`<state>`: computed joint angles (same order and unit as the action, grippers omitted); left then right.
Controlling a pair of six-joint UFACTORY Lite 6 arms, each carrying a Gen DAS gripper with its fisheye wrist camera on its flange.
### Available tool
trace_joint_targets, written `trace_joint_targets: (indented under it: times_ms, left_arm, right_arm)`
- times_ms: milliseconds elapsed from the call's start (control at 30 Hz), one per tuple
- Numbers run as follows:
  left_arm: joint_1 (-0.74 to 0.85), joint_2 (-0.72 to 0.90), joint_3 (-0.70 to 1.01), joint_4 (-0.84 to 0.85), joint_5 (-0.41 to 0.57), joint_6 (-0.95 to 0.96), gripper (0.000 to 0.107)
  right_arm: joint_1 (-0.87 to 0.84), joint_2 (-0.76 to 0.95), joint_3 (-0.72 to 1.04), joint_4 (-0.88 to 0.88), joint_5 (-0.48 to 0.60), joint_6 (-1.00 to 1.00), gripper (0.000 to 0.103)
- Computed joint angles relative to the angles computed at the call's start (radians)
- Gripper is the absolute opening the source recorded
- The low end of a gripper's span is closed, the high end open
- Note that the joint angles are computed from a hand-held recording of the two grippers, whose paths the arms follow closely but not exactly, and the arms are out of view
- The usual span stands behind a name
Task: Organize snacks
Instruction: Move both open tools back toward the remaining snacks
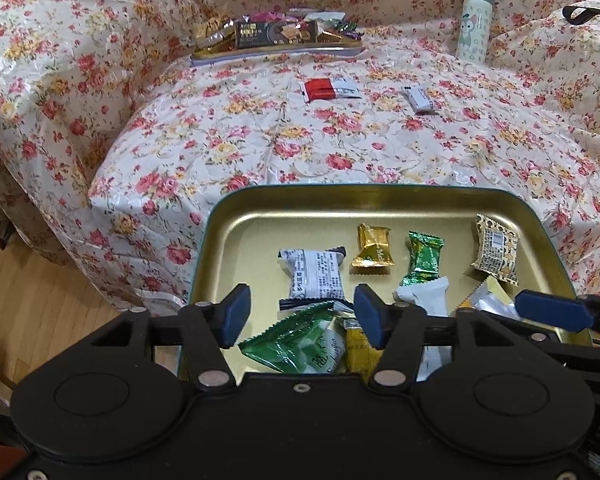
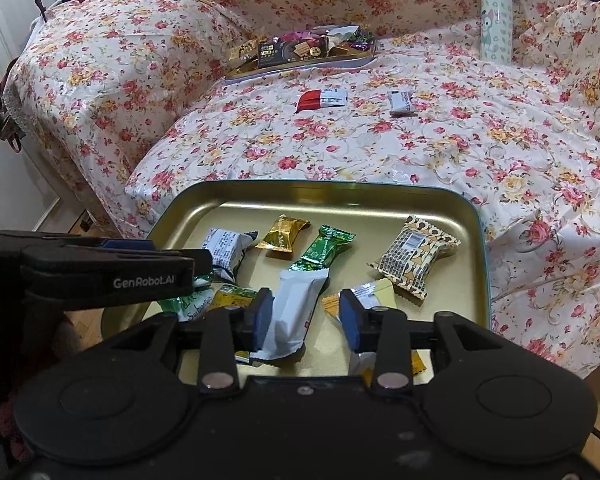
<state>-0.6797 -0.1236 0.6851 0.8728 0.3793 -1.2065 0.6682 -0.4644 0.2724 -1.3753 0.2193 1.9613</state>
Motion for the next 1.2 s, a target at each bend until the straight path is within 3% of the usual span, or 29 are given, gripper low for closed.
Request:
trace_joint_targets:
  times_ms: [200,267,400,500,567,700,767,933,1200]
  left_arm:
    - [0.009,-0.049,-0.034,0.152,-0.014,-0.136,0.065]
    - [0.009,-0.072,-0.048,0.258,-0.015,-0.241,0.067]
    - [-0.009,-0.110,-0.079,0.580,0.038,-0.558,0.081]
    - [-0.021,-0.102,-0.082,0.778,0.112,-0.748,0.083]
    - [-0.002,-0.077,-0.054,0.828,0.106,-0.777,0.083]
    - [0.074,-0.017,0.024,0.865,-0.003,-0.763,0.083]
    - [0.097,0.019,0.062,0.886,-0.030,-0.777,0.083]
    - [0.143,0.126,0.161,0.889,-0.089,-0.760,0.083]
    - [0.211,0.329,0.366,0.784,-0.178,-0.604,0.083]
  right_arm:
    - [0.024,0.009,0.017,-0.003,0.062,0.005,0.054]
    - [0.040,0.008,0.023,-0.018,0.100,0.019,0.060]
    - [0.074,-0.004,0.033,-0.058,0.189,0.049,0.072]
    - [0.073,-0.001,0.047,-0.109,0.240,0.084,0.080]
    - [0.051,0.005,0.060,-0.139,0.245,0.099,0.083]
    - [-0.017,0.044,0.095,-0.248,0.233,0.172,0.086]
    - [-0.041,0.066,0.111,-0.300,0.242,0.211,0.096]
    - [-0.110,0.138,0.163,-0.453,0.243,0.330,0.103]
    - [-0.230,0.373,0.335,-0.697,0.243,0.514,0.103]
